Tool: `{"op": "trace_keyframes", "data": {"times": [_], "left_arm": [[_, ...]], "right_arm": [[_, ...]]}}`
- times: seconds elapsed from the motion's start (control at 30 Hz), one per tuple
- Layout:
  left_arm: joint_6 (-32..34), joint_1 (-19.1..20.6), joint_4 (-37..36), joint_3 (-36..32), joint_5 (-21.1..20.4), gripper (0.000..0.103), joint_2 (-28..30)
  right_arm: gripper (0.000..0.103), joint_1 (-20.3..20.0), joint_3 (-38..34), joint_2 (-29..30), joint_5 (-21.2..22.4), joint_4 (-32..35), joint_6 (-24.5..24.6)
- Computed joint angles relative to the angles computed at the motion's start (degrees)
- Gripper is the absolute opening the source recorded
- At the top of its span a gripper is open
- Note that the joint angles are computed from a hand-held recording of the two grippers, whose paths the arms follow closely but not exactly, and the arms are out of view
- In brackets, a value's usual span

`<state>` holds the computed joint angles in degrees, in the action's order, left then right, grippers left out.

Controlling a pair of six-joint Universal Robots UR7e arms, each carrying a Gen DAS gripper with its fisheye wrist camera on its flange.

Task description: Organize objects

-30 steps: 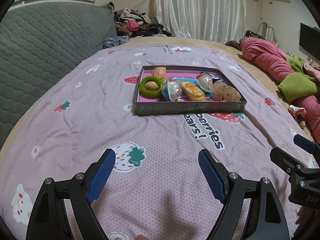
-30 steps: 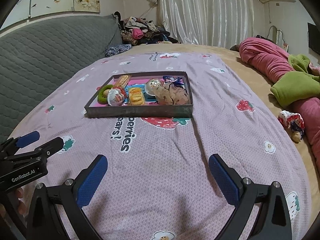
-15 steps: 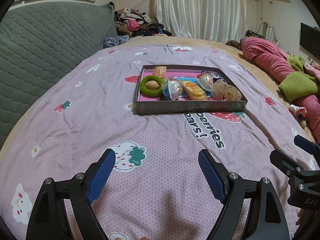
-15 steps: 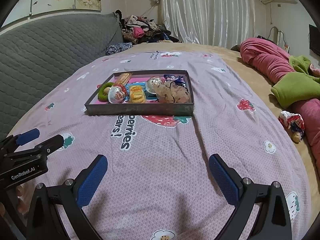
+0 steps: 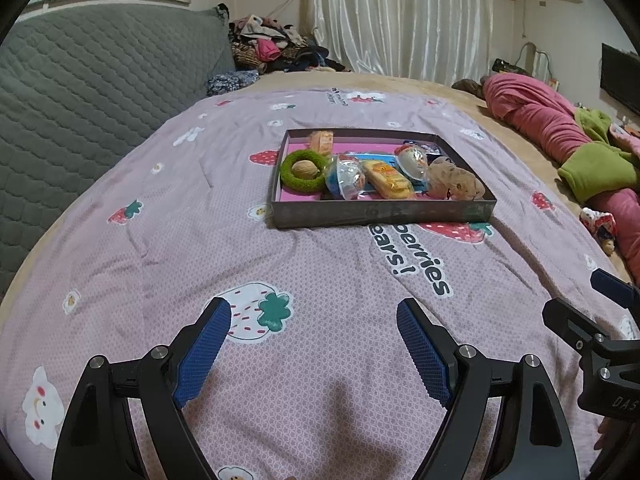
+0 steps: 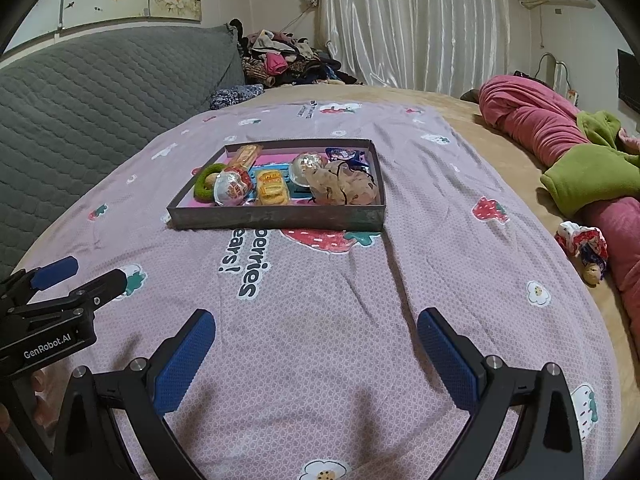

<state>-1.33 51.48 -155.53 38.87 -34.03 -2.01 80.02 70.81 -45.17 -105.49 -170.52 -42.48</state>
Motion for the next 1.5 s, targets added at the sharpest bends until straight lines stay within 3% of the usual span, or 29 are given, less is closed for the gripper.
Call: {"op": "trace_keyframes", "data": {"times": [1.5], "left_arm": [[0.8,0.1,-1.0,0.4,0.2,0.086,0.2]], "right_arm": [[0.102,0.0,0.0,0.6,-0.9,-0.6,-0.4]]}}
